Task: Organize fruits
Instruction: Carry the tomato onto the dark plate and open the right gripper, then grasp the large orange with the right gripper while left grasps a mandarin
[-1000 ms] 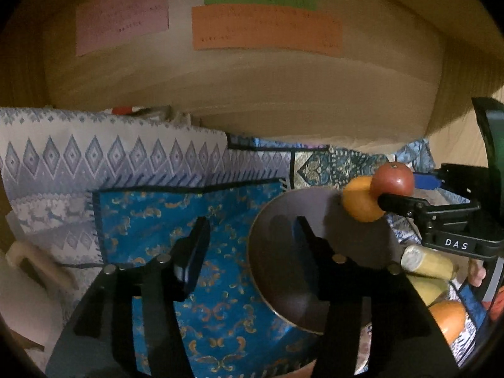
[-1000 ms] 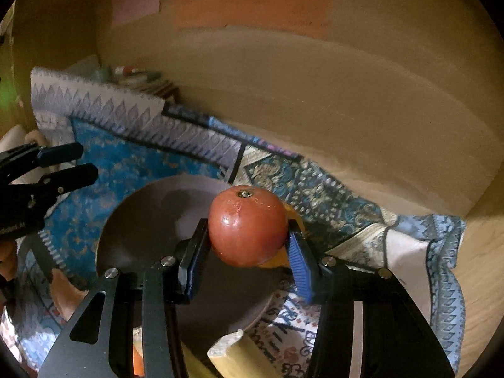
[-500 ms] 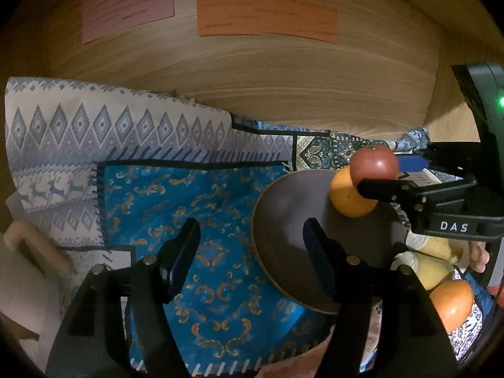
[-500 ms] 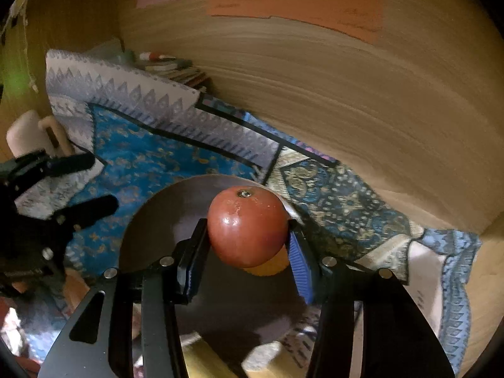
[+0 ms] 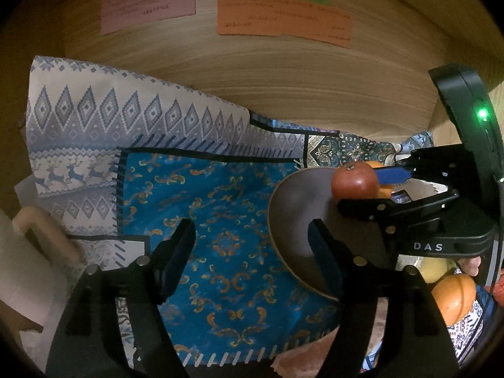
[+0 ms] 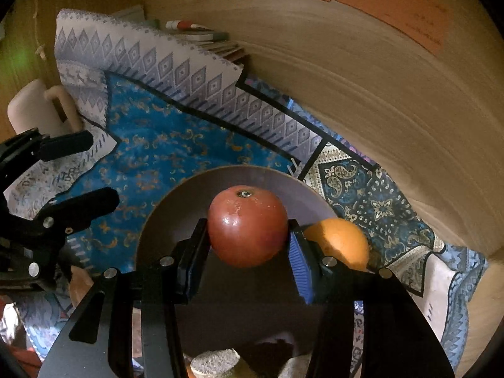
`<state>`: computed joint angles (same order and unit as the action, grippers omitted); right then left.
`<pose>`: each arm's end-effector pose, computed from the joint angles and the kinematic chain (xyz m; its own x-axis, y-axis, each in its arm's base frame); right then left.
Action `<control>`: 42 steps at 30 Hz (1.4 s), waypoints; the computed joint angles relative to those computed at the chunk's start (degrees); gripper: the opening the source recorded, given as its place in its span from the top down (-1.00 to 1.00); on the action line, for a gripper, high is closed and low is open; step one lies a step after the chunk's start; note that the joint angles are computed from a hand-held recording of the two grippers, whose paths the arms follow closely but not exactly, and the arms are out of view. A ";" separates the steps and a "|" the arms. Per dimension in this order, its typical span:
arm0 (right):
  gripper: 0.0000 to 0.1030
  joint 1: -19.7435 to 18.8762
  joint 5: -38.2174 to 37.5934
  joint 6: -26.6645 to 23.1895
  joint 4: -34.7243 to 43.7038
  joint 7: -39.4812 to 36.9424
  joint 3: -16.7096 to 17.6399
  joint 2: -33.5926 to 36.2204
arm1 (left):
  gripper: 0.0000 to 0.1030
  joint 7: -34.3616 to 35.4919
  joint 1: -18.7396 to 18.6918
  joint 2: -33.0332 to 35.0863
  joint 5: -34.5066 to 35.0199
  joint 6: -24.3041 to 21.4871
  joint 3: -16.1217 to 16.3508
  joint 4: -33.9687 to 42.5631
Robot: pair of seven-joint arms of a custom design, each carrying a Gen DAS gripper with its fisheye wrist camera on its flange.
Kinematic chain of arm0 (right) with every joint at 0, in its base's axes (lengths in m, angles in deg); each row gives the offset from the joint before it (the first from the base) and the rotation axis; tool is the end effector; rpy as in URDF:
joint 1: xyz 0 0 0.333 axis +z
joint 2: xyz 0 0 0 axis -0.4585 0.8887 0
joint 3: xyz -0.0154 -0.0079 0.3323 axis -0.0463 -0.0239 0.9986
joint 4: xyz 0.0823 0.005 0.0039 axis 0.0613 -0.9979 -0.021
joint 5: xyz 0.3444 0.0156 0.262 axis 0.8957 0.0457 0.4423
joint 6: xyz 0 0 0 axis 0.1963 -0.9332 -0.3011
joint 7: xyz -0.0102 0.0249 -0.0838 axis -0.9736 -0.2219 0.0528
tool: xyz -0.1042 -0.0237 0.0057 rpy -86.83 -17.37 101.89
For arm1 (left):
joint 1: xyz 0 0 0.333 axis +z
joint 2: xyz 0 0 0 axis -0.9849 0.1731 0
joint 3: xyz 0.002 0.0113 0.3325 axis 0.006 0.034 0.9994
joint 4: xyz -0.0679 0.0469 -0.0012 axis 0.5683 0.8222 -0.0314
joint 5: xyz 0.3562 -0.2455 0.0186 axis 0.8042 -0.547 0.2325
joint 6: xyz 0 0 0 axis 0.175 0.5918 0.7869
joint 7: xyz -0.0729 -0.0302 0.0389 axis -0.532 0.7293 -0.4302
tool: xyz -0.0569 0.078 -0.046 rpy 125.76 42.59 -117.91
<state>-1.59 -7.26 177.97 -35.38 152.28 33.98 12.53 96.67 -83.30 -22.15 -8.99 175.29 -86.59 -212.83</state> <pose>0.5701 0.3991 0.5351 0.8055 -0.5873 0.0793 -0.4327 -0.6743 -0.5984 0.4575 -0.2462 0.5122 0.1567 -0.9876 0.0109 -0.6191 -0.1068 -0.7780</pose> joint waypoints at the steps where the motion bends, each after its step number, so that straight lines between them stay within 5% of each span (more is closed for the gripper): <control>1: 0.13 -0.08 0.16 -0.53 0.17 0.17 -0.03 0.01 | -0.52 -0.29 0.05 -0.32 0.29 0.09 -0.12 -0.14; 5: 0.08 -0.37 1.23 -2.02 0.44 0.39 -0.01 -0.13 | -0.60 -1.43 0.39 -1.28 1.39 0.46 -0.72 -0.55; 9: -0.56 -0.38 2.45 4.98 -3.72 -0.84 0.19 -2.93 | -0.67 -2.07 0.26 -2.32 1.65 -0.12 -1.35 -0.92; 25: -0.57 1.67 16.31 16.48 -22.15 -9.71 -3.37 -18.51 | -0.74 -2.38 -1.73 -7.04 -2.20 -0.17 -3.84 -3.89; 42: -0.60 8.25 17.23 22.93 -41.94 -2.76 -9.60 -30.50 | -0.74 -3.33 -7.96 -4.73 -9.83 1.12 -6.86 -6.97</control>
<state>6.66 9.98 200.90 -77.31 149.53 24.37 -17.96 93.34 -91.27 -26.88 -18.81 176.41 -93.45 -219.79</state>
